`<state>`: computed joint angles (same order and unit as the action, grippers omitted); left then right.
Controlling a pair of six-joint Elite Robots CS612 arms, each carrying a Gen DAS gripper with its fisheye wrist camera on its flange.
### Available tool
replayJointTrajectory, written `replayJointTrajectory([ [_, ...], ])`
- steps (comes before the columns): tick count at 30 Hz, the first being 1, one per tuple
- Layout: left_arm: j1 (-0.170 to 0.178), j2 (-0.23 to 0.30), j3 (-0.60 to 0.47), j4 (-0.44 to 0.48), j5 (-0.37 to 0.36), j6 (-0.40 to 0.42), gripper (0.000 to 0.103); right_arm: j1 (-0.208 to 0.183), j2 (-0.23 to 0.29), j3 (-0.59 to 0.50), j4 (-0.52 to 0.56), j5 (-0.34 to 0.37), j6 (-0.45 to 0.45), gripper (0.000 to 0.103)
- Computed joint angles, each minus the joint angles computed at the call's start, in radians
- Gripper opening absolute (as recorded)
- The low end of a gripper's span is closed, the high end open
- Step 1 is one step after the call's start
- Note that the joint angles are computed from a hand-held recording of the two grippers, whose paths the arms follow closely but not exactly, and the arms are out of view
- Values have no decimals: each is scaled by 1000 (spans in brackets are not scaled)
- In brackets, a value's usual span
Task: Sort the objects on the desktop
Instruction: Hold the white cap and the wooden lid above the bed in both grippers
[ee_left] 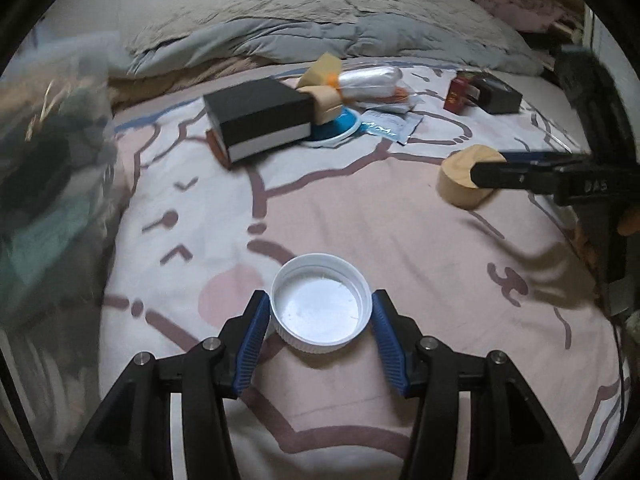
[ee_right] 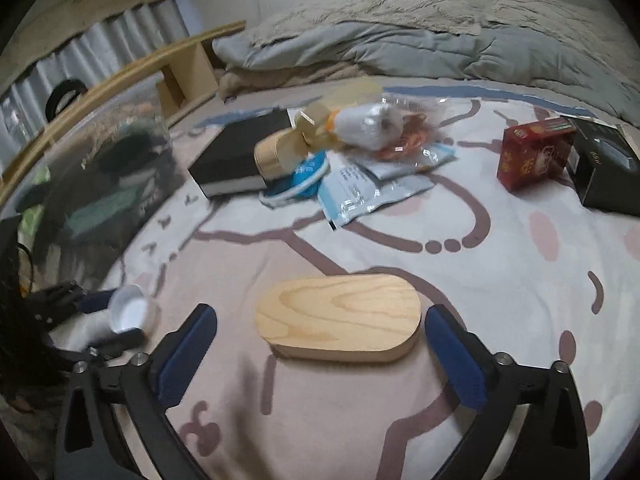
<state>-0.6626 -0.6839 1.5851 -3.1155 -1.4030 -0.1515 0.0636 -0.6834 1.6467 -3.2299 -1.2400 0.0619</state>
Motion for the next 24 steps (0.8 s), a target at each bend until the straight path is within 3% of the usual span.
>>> replayJointTrajectory([
  [4,8,11,-2,-28,-42,-26,52,7,9,-13,40,-30,5,103],
  [7,18,17,-12,-13,-84,-55,52,29,4,-14,46,-106,-37,103],
  [11,28,21,-17,-7,-119,-110,52,76,11,-45,112,-309,-74,103],
  [12,27,21,-17,-7,-118,-113,52,79,15,-49,117,-325,-77,103],
  [17,28,22,-19,-2,-131,-107,62,72,14,-49,134,-314,-75,103],
  [24,28,22,-18,7,-126,-113,66,67,12,-43,135,-289,-65,103],
])
